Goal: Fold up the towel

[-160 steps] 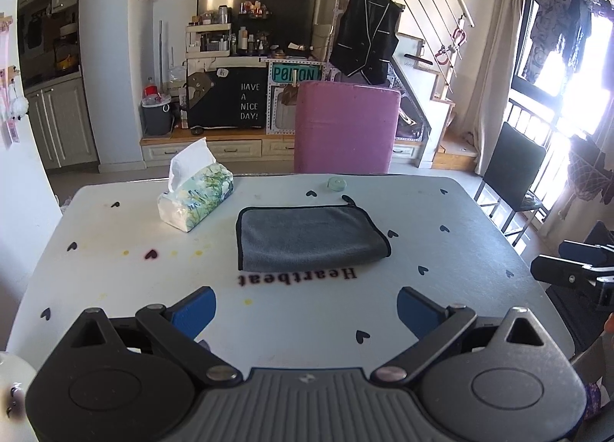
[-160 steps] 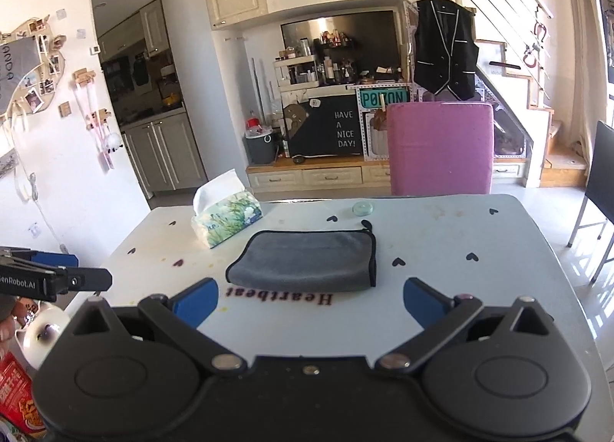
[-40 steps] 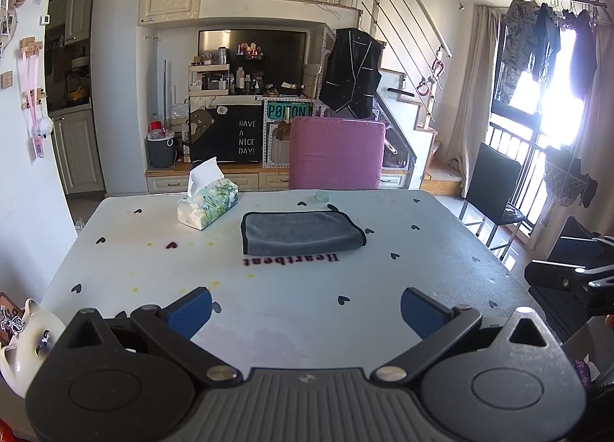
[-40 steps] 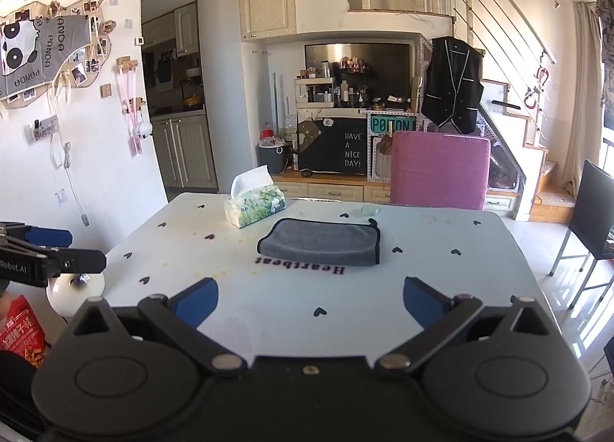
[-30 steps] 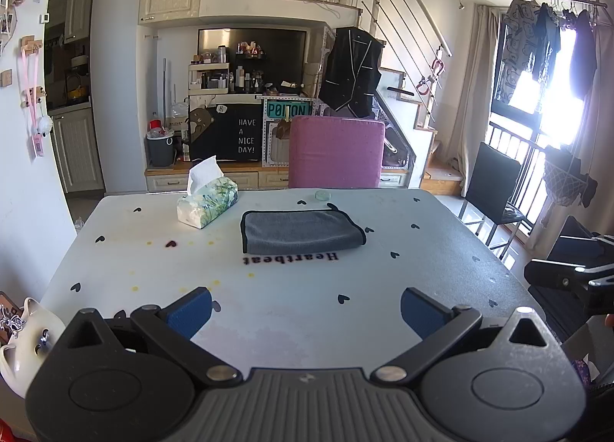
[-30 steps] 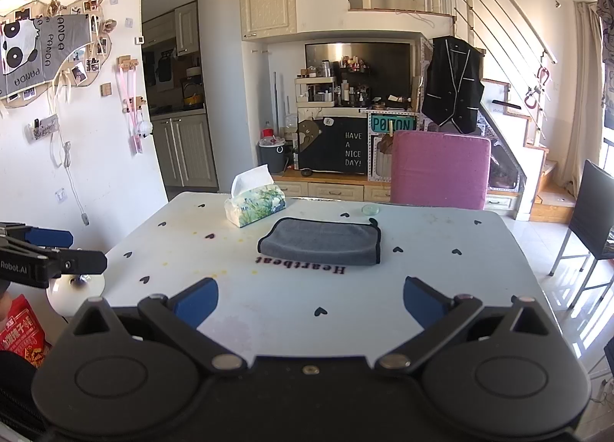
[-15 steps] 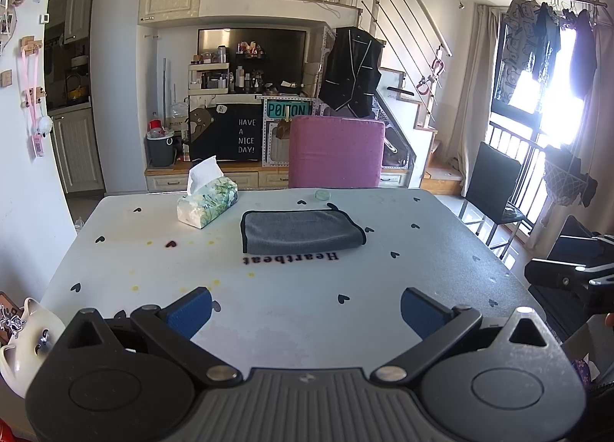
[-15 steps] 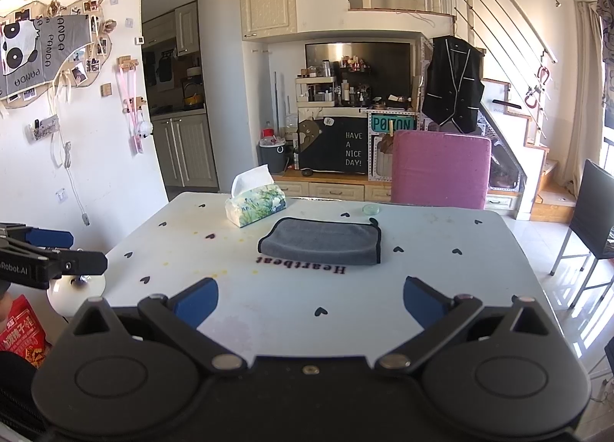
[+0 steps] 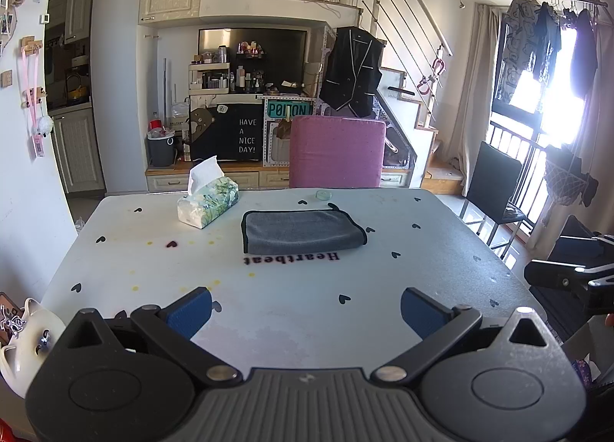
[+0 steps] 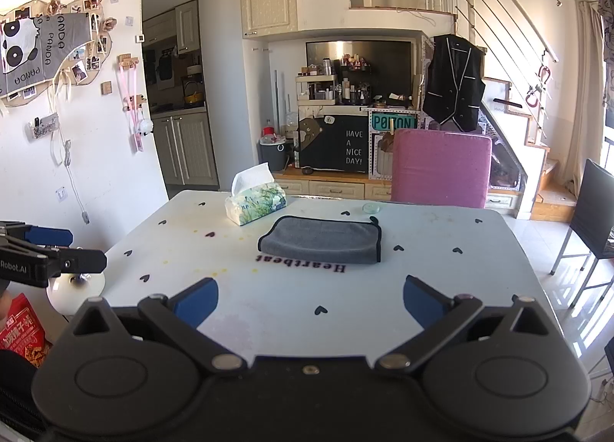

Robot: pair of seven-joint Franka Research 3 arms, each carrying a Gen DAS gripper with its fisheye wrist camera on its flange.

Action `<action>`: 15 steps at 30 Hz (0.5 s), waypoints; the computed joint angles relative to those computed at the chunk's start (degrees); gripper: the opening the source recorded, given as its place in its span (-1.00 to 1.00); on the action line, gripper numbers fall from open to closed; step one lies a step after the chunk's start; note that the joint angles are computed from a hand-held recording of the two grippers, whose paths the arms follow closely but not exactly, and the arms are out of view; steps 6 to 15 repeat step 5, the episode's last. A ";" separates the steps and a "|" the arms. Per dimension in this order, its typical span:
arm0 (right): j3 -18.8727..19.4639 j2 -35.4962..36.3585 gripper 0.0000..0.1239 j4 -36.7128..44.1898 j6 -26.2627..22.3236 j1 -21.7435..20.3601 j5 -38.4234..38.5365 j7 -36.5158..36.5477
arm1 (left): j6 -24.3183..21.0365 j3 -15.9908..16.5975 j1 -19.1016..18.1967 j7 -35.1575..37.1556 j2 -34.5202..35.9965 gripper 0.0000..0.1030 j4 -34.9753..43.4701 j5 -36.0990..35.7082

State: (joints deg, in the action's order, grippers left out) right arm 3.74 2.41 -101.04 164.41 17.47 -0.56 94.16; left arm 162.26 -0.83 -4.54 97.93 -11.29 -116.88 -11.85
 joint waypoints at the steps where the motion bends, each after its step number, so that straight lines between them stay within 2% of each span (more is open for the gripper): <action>1: 0.00 0.02 0.66 -0.03 0.02 0.01 0.02 0.00 | -0.04 0.01 0.00 0.02 0.00 1.00 0.01 -0.03; 15: -0.04 0.00 0.66 0.05 -0.10 0.04 -0.14 0.12 | -0.11 -0.17 0.30 -0.70 -0.07 1.00 0.01 0.45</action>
